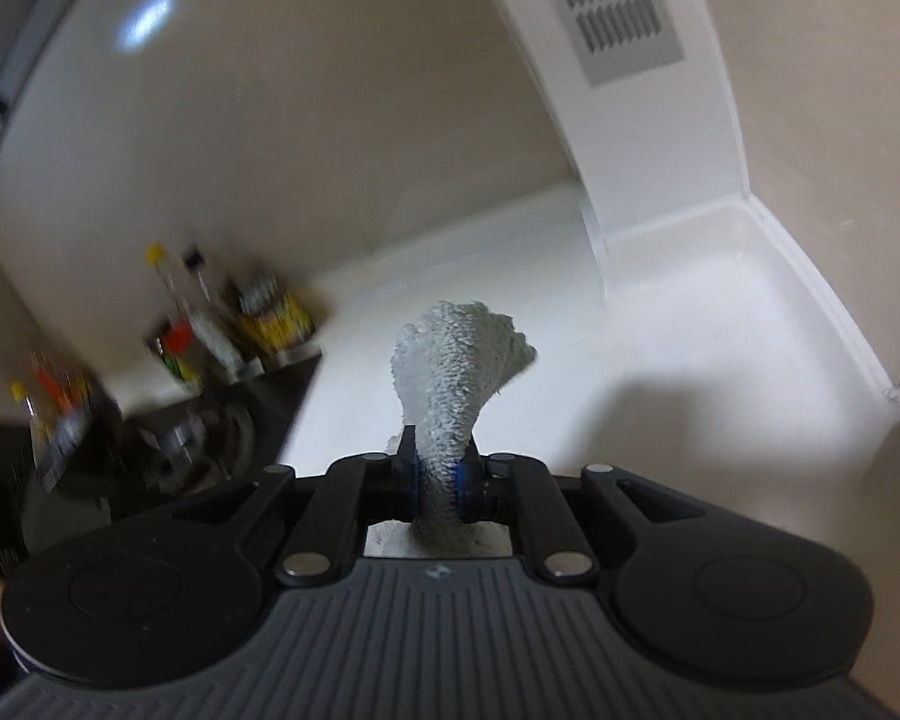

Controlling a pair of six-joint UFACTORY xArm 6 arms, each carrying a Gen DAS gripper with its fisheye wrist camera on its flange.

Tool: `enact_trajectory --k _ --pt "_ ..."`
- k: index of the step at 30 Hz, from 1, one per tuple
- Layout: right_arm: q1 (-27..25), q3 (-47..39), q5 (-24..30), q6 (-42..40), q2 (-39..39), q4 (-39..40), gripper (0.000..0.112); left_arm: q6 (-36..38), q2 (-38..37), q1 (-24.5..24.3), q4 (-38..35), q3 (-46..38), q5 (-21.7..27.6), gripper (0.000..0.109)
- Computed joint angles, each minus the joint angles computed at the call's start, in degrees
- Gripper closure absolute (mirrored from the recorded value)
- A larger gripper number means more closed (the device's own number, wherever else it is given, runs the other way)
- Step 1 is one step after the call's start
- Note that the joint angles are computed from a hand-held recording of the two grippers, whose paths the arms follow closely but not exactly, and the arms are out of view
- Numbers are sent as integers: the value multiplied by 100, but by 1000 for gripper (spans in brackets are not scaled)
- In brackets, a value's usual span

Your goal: Clean bowl

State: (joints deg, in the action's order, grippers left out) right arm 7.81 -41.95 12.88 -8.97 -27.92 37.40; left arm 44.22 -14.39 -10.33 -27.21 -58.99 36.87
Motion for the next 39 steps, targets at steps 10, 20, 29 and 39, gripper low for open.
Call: enact_trajectory --k 10,20,29,39 --pt "-378 120 1424 2707 152 -3506 100 -350 -613 -135 145 614 -288 94" --pt "-583 855 530 2943 -664 -2081 92 -1804 -1034 -484 982 1108 -613 94" --pt "-1228 -216 2319 878 -181 -1090 91 -4260 -1417 -847 2434 1357 -785 94" --pt "-1967 -263 3085 -855 -239 1037 91 -6196 -1850 -1400 3916 1701 -632 94"
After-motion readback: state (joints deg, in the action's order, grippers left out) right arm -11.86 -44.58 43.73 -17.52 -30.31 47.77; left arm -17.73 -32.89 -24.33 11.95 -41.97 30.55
